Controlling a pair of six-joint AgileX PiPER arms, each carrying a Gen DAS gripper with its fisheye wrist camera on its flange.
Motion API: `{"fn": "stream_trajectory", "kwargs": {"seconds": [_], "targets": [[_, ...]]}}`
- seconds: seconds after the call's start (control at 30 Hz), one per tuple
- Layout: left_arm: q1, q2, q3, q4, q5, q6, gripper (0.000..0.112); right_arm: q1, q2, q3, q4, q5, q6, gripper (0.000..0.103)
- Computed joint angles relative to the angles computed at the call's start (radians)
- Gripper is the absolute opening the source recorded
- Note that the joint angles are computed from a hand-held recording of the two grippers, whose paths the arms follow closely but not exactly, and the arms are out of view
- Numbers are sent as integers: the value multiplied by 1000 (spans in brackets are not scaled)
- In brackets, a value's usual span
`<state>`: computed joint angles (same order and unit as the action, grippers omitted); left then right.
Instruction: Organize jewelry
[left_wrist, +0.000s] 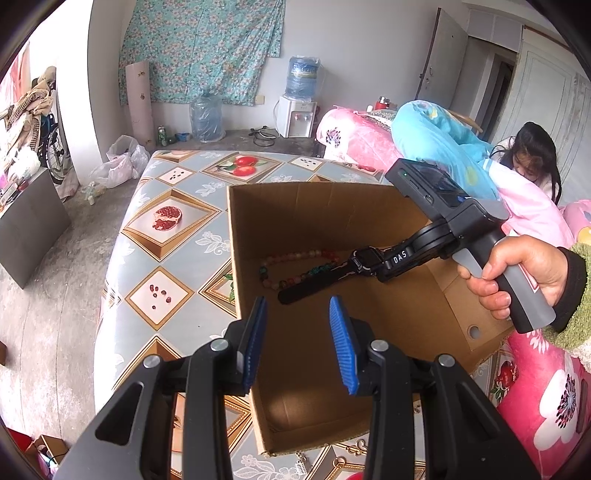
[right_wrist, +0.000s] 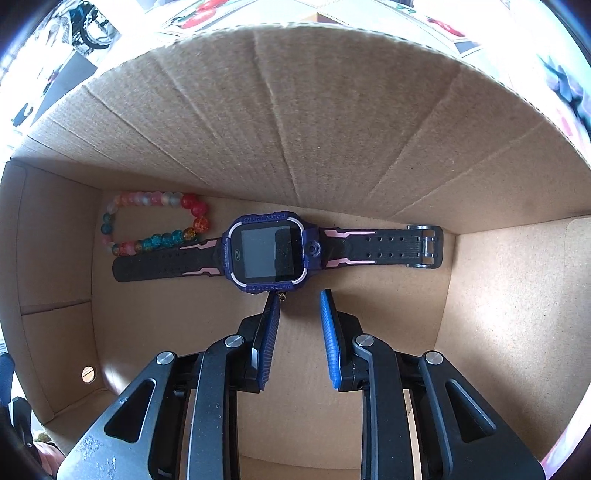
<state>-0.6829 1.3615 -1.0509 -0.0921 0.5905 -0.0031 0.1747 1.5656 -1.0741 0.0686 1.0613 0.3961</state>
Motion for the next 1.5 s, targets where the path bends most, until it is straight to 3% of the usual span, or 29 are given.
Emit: {"fn": "stream_trajectory", "kwargs": {"seconds": [0.3, 0.4, 0.6, 0.7, 0.8, 0.93, 1.1, 1.23, 1.33, 1.43, 1.5], "targets": [[17, -29, 26, -17, 0, 8, 35, 71, 45, -52, -82, 63, 57, 17], [31, -48, 43, -45, 1, 39, 35, 68, 30, 5, -64, 38, 56, 17], [41, -85, 70, -58, -1, 62, 36, 20, -11, 60, -43, 70, 5, 18], [63, -115, 93, -110, -1, 107, 36, -20, -75, 114, -5, 9, -70, 15], [92, -171, 141, -155, -14, 150, 36, 5, -159, 154, -59, -57, -96, 14], [155, -260, 254, -281, -56, 255, 39, 47, -227, 173, -107, -88, -128, 4], [220, -397, 456, -622, -108, 561, 40, 167, -255, 216, -223, -122, -97, 2], [126, -507, 571, -636, -198, 560, 42, 263, -236, 226, -275, -127, -91, 2], [112, -554, 633, -801, -183, 704, 43, 272, -226, 216, -265, -108, -126, 2], [134, -522, 676, -1017, -122, 905, 43, 272, -192, 196, -244, -105, -138, 2], [51, -504, 697, -1004, -183, 864, 43, 320, -137, 188, -257, -139, -70, 2]]}}
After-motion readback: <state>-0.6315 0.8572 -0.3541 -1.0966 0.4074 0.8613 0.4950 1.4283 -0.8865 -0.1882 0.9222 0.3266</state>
